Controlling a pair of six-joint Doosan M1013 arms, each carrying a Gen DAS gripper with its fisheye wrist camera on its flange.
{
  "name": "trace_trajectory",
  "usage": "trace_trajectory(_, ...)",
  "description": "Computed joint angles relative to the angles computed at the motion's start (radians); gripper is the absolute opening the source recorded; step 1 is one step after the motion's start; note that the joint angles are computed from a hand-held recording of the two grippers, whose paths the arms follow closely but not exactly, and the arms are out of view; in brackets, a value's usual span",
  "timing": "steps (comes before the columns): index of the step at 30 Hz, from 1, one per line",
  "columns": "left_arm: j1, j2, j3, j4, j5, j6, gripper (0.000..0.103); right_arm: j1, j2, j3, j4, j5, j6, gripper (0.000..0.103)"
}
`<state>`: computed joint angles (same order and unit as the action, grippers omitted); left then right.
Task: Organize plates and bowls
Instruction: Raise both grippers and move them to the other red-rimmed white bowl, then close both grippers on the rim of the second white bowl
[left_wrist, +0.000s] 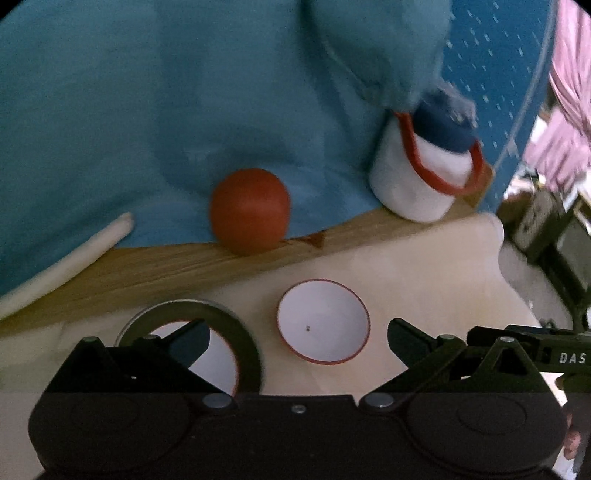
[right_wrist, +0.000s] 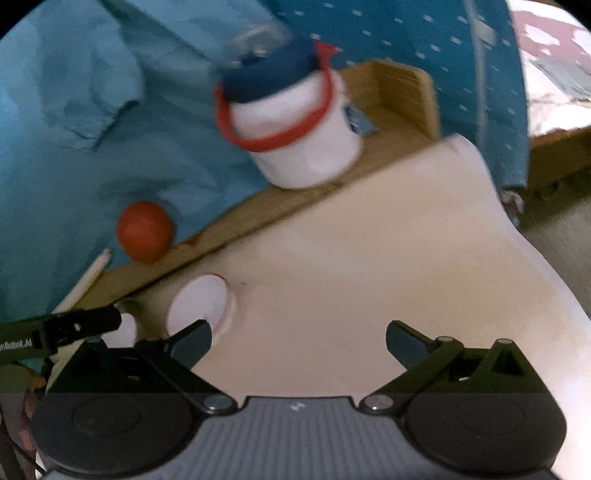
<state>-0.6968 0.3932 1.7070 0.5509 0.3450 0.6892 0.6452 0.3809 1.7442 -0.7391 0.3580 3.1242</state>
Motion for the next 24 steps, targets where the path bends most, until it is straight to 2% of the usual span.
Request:
trace_trajectory(4, -0.01, 0.04, -0.058, -0.047, 0.065, 0.153, 0.102, -0.001, -0.017, 0.032, 0.01, 0.002, 0.02, 0.103)
trace_trajectory(9, -0.016, 0.079, -0.118, -0.056, 0.137, 0.281, 0.102, -0.004, -0.024, 0.057, 0.026, -0.015, 0.01, 0.103)
trace_trajectory(12, -0.014, 0.104, -0.157, -0.079, 0.175, 0.34, 0.102, -0.009, -0.02, 0.063, 0.071, -0.03, -0.039, 0.103)
trace_trajectory(13, -0.01, 0.111, -0.17, -0.126, 0.191, 0.404, 0.102, -0.01, -0.02, 0.063, 0.086, -0.032, -0.057, 0.103)
trace_trajectory(19, -0.001, 0.156, -0.235, -0.161, 0.282, 0.486, 0.102, -0.028, -0.011, 0.063, 0.153, -0.068, -0.146, 0.103)
trace_trajectory(24, 0.005, 0.175, -0.261, -0.169, 0.313, 0.523, 0.102, -0.046, 0.011, 0.035, 0.305, -0.102, -0.358, 0.103)
